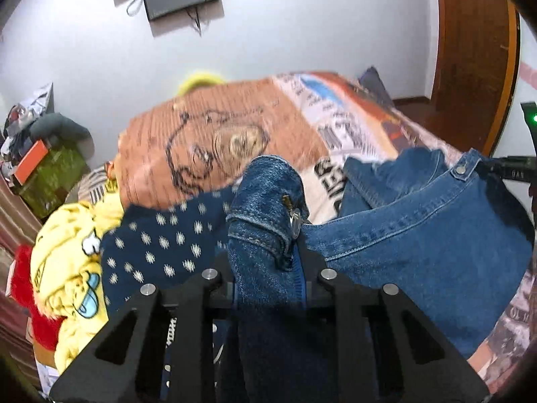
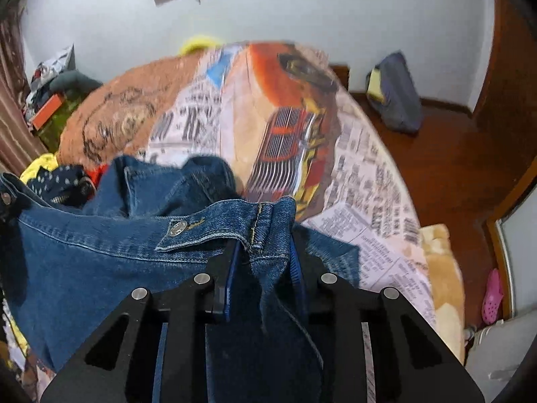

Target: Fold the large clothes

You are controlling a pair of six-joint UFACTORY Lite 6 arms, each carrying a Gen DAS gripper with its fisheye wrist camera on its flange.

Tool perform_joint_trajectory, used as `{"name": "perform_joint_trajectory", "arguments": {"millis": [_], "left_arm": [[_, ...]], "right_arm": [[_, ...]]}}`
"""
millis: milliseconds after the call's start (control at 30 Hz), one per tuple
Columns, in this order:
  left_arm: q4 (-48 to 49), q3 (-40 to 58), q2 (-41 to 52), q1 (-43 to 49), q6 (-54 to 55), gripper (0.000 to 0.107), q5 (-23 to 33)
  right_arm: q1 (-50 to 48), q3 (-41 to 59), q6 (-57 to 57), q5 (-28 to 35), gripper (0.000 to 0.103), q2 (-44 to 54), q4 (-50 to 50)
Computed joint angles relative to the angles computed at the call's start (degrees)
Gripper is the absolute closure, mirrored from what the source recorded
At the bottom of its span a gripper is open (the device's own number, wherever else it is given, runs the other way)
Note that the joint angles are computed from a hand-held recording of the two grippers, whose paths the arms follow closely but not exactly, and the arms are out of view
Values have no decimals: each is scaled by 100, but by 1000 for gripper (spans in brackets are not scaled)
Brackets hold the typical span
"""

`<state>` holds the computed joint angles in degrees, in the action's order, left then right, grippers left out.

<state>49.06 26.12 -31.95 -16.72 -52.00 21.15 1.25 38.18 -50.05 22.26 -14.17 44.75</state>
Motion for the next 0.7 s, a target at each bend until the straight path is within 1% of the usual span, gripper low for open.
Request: {"name": "perform_joint_trajectory", "arguments": {"millis": [67,100,133,167,200,233,267,300,367,433,467,567,633,667,700], "left_arm": [[-162,236,366,113,103,78,-67],[-211,425,786,255,82,71,-112],[-414,549,1106,423,248,67,-207],[-857,696,1539,676,654,64,-399],[-1162,839,2004,873,900,59,-558],[-1240,913,2291,993,906,56,-630],[-1160,963,2506,1078,672,55,-667],[-1073,921,2513,1085,449,52,-710],[-1202,769,2268,1075,629,51,-736],[-1808,597,1846,1046,1427,49,-592],[-2137,524,1593,1005,1882,47,-429],[-2629,284,726,850,2604,42,59],[-3030,121,61,838,3068,36,364],[-3129,74,-209,826,3177,36,502],[-3257,-42,-652,783,3279,35,700]], "right_arm": [[31,-162,219,-165,78,-340,-186],[50,-94,299,-201,78,-278,-234],[52,-16,404,-184,78,-166,-328],[85,77,590,-219,78,12,-483],[177,188,1015,-279,78,253,-878],[256,302,1279,-317,78,540,-1148],[295,328,1358,-345,78,675,-1192],[288,434,1456,-245,77,945,-1292],[249,418,1409,-169,75,1045,-1253],[162,268,1375,-35,70,799,-1246],[136,192,1469,120,70,589,-1376],[320,-36,2113,359,64,-149,-2088],[498,-216,2121,519,55,-753,-2066],[637,-299,2211,581,52,-1048,-2086],[802,-344,2340,603,48,-1232,-2128]]}}
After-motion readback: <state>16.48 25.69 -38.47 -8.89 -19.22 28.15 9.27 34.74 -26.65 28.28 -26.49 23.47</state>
